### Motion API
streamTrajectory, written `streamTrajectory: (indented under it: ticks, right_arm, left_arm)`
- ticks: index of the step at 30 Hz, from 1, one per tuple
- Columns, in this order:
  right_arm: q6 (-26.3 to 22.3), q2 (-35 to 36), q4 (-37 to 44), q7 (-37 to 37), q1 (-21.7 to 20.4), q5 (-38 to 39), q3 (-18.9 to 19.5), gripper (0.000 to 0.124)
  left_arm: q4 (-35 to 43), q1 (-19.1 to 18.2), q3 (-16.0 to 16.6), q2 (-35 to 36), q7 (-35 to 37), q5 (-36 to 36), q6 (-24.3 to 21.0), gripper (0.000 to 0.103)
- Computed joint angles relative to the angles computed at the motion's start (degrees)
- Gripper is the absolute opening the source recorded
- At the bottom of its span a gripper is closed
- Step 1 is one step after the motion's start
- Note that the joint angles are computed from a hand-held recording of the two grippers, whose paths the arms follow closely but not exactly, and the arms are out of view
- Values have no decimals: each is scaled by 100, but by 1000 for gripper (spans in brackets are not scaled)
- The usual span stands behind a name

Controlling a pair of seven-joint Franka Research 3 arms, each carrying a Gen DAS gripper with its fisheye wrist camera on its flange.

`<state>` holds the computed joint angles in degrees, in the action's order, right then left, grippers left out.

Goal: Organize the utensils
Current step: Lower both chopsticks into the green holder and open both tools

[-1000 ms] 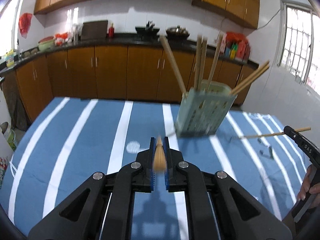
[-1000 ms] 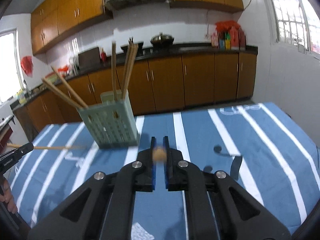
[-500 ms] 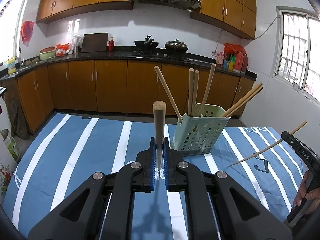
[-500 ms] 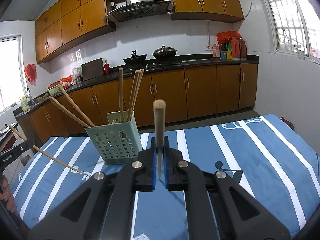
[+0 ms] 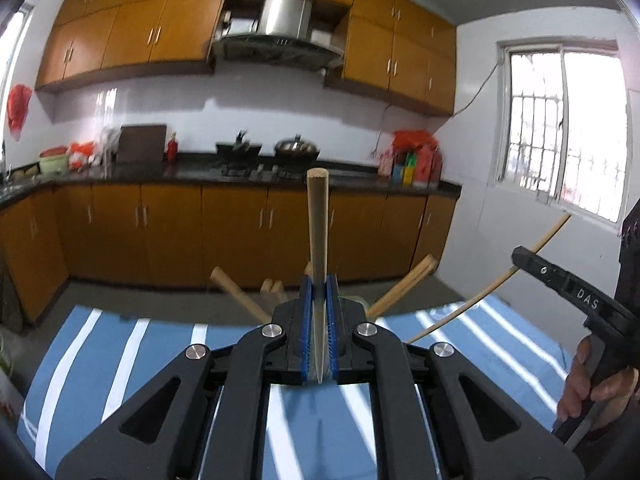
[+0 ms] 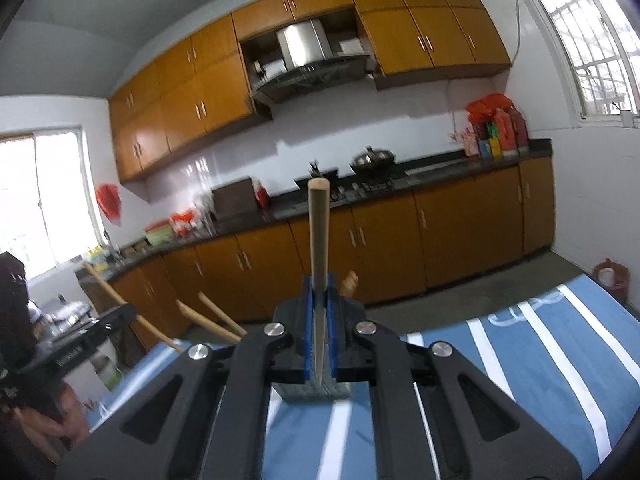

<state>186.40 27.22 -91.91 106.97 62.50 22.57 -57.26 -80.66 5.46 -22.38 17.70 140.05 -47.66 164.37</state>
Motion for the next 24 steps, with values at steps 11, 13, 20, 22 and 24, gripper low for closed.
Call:
streamTrajectory:
  ticks: [11,13,20,22,24]
  right_arm:
    - [-442,1182,1925,512,-1087,-227,242,7]
    - [-655,1380,2370,640,-1462,-357,483,7]
    - [-1420,2060,3788,1033,-2456,-782,1087,7]
    - [-1664,2236,4190,1110,-2695,-903,1267,7]
    - [-1828,2355,4459,1201,-2854,-1025,1406,7]
  left_arm:
    - [1796,-1036,660,1298,-1962,1914,719,7]
    - [1924,-1119,778,1432,-2285,2192,698,7]
    - [2216,-1226,942,1826,-3032,2968,696,7]
    - [2375,-1207,932,1962,-3219,3138,587,7]
    - [2557,-1153,837,2097,-3325,3282,460,7]
